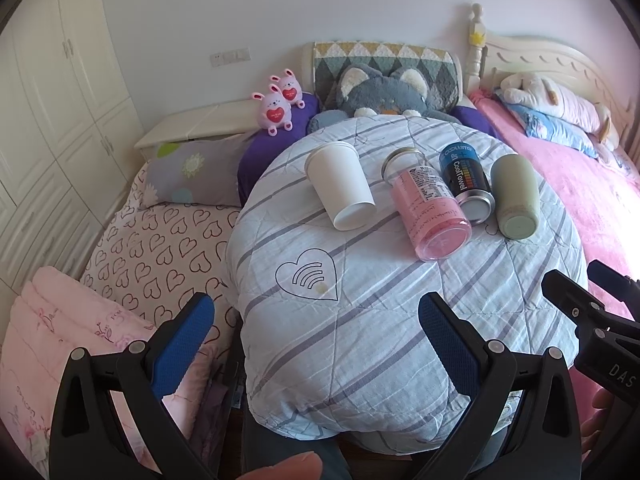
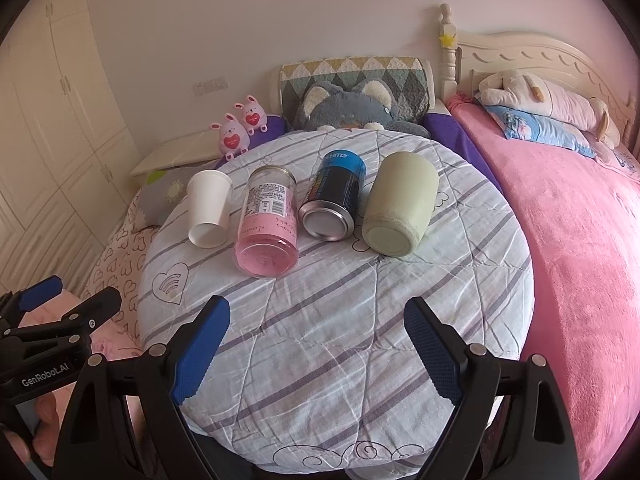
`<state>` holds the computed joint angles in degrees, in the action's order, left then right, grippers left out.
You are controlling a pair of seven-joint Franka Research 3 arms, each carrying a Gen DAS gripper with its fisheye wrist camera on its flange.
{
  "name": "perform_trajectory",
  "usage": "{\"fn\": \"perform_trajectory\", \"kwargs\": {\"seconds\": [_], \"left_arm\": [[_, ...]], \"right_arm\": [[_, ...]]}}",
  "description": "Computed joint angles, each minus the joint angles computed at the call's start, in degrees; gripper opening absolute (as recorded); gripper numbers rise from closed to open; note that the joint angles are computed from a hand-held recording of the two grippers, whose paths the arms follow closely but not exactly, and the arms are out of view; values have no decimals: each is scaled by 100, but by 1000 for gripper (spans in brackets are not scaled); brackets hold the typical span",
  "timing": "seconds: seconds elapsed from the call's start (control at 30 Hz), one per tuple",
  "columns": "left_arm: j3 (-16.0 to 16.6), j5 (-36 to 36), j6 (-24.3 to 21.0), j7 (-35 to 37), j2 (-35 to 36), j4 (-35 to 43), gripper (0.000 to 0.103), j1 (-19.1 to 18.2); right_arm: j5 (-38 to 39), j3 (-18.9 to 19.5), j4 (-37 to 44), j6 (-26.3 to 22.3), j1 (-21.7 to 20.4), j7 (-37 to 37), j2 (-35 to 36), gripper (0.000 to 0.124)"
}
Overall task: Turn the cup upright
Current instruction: 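Move the right tool toward the pink-labeled glass jar lying on its side, then close the right tool around the middle of the pink-labeled jar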
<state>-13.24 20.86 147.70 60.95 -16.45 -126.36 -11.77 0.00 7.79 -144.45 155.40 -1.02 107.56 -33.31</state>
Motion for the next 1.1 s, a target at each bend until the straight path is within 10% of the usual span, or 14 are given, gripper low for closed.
{"fn": "perform_trajectory", "kwargs": {"seconds": [1.1], "left_arm": [[271, 23, -93, 77, 1427, 918, 103, 339]], "right_arm": [[-390, -486, 2522, -728, 858, -524, 2933, 90]]}}
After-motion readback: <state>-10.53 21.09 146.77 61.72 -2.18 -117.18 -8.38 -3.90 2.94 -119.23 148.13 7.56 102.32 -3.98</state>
